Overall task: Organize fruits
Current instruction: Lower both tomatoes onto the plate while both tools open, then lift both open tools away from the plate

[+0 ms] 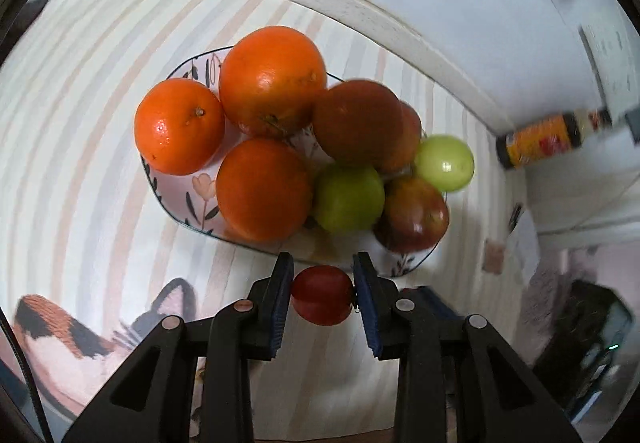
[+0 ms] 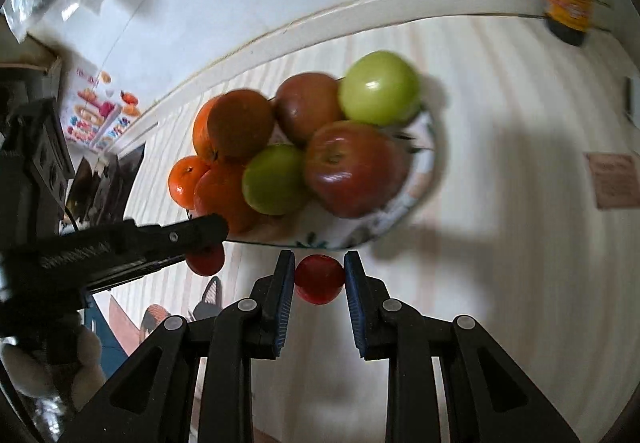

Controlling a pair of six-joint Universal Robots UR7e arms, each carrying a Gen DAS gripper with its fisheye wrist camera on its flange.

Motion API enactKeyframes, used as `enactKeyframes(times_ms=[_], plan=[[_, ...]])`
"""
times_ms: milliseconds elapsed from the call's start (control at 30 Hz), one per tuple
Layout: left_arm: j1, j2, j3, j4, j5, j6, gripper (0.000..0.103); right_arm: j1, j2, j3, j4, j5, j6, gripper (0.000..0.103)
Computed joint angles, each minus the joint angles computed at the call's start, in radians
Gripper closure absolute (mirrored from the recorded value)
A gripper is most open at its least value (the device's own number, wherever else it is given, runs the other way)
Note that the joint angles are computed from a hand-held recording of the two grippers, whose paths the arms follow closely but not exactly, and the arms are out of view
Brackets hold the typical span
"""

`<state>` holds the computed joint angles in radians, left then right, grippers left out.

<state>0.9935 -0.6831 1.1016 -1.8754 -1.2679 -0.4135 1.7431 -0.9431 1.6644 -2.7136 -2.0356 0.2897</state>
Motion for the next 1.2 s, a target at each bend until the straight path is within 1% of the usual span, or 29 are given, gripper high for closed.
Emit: enactKeyframes(times_ms=[100,300,533,633,667,767,800,867,967,1067,1200], plan=[[0.01,0.02,-0.033,0.017,-0.027,-0.01,0.075,-0.005,0.039,-0.044,0.011,0.006,-0.015,0.076],[0.015,0.054,-0.076,0.044,-0.04,-0.016,0.074,-0.013,0.082,-0.089,0.012,0.009,-0.036,0.076],[0.005,0.059,-0.064,0.025,-0.013,0.018,0.074,-0.011,0.106,-0.111,0.002,-0.001,-0.059,0.075],[0.006,0.054,-0.052,0.006,-0.012,0.019,0.074,-0.018,0.102,-0.104,-0.006,0.01,-0.052,0.074],[0.006,0.054,-0.051,0.002,-0.013,0.02,0.074,-0.02,0.098,-0.103,-0.003,0.015,-0.05,0.073],[0.008,0.057,-0.056,0.001,-0.014,0.019,0.074,-0.022,0.089,-0.093,-0.01,0.035,-0.048,0.062],[0.009,0.058,-0.06,0.003,-0.017,0.018,0.074,-0.019,0.088,-0.092,-0.01,0.026,-0.05,0.058],[0.01,0.06,-0.062,0.004,-0.018,0.017,0.074,-0.009,0.083,-0.081,-0.024,0.001,-0.058,0.053],[0.011,0.063,-0.064,0.002,-0.021,0.017,0.074,-0.007,0.066,-0.055,-0.045,0.002,-0.056,0.05],[0.012,0.061,-0.057,-0.015,-0.02,0.006,0.074,-0.005,0.054,-0.034,-0.061,-0.002,-0.048,0.05],[0.0,0.042,0.002,-0.088,0.019,0.037,0.074,0.003,0.028,0.008,-0.096,-0.021,-0.057,0.05]])
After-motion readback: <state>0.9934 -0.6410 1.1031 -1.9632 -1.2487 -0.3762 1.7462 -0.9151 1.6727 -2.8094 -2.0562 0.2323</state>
